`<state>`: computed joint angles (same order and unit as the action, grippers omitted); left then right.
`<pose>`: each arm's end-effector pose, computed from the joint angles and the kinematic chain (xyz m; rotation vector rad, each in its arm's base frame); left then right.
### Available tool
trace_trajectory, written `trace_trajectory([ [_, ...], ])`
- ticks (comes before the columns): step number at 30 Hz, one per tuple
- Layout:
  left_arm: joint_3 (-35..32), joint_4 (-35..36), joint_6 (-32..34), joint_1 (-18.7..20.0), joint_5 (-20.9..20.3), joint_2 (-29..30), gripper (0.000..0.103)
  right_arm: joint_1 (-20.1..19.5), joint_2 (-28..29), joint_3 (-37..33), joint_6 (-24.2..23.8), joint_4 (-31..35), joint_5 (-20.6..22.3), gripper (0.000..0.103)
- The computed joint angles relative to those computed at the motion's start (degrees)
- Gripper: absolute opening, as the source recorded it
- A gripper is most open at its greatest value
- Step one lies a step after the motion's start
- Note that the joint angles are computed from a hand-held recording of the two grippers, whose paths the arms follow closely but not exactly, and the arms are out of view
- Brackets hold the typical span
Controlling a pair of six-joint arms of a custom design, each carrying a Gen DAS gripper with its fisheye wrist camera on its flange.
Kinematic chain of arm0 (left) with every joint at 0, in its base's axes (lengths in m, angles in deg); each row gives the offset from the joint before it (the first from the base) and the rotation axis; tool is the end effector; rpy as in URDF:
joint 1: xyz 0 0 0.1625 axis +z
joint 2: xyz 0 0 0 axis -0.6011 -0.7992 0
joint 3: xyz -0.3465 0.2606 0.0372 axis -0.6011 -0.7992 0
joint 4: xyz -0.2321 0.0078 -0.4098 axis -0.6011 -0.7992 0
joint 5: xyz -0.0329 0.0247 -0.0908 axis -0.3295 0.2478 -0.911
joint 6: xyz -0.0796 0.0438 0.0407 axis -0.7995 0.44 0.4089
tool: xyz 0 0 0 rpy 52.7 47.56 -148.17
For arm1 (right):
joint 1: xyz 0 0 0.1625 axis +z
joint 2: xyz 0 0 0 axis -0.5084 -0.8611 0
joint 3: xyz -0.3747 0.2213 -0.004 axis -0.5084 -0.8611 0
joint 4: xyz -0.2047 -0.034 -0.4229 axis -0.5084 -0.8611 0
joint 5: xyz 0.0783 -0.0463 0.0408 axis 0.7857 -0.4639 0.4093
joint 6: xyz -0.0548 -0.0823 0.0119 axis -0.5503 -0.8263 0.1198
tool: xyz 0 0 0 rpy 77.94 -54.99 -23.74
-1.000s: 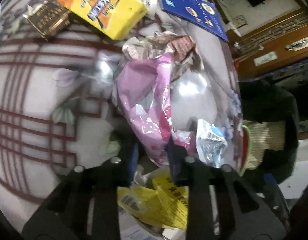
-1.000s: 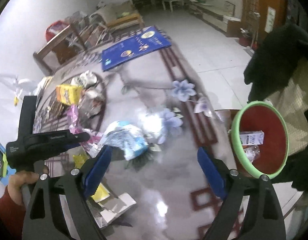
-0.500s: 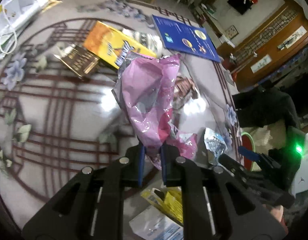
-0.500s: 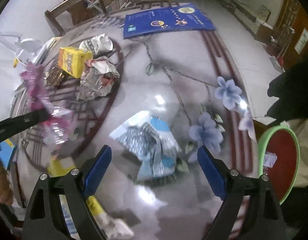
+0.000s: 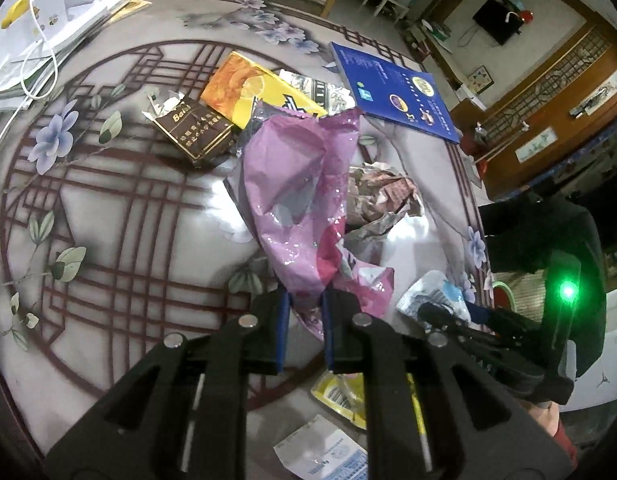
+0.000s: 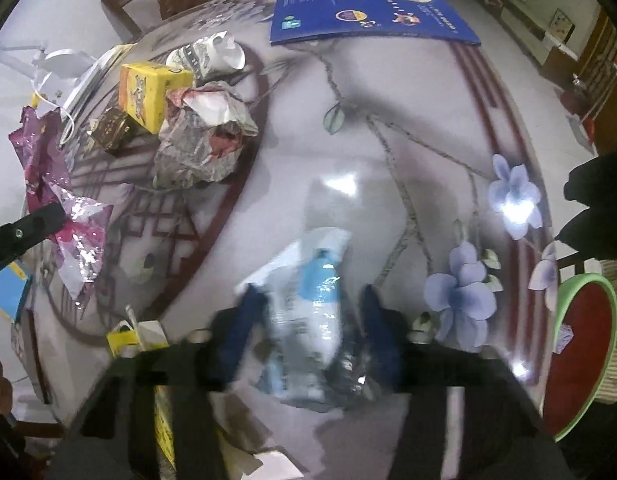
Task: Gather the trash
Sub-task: 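Grasp the pink snack bag with left tool while right tool grasps blue-white wrapper, then carry the pink bag and blue-white wrapper over the red bin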
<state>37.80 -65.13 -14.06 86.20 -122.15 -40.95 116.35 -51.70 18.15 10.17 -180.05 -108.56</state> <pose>-0.2442 -0.6053 0.0173 -0.5392 2.4140 -0.9612 0.0341 -0.7566 0.1651 0.9578 -2.4830 -0.0776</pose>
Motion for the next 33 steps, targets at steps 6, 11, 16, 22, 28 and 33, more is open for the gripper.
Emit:
trace_trajectory([
  [6, -0.1, -0.1, 0.8, -0.2, 0.3, 0.0, 0.013, 0.3, -2.2, 1.7, 0.3, -0.1, 3.1, 0.023],
  [11, -0.1, -0.5, 1.3, -0.8, 0.7, 0.1, 0.013, 0.6, -5.6, 4.1, 0.6, -1.7, 6.7, 0.023],
  [16, -0.4, -1.2, 2.5, -1.5, 0.9, 0.5, 0.013, 0.7, -8.9, 5.9, 2.3, -3.8, 10.0, 0.023],
  [22, -1.3, -2.2, 4.5, -2.6, 1.3, 1.3, 0.013, 0.5, -12.1, 7.7, 3.6, -5.2, 12.2, 0.023],
  [28, -2.3, -3.6, 7.1, -3.5, 1.2, 2.2, 0.013, 0.0, -14.4, 9.4, 4.1, -7.0, 12.9, 0.023],
  [33, -3.6, -3.8, 8.9, -4.1, 0.8, 3.3, 0.013, -0.7, -16.1, 10.5, 4.8, -8.4, 13.6, 0.024],
])
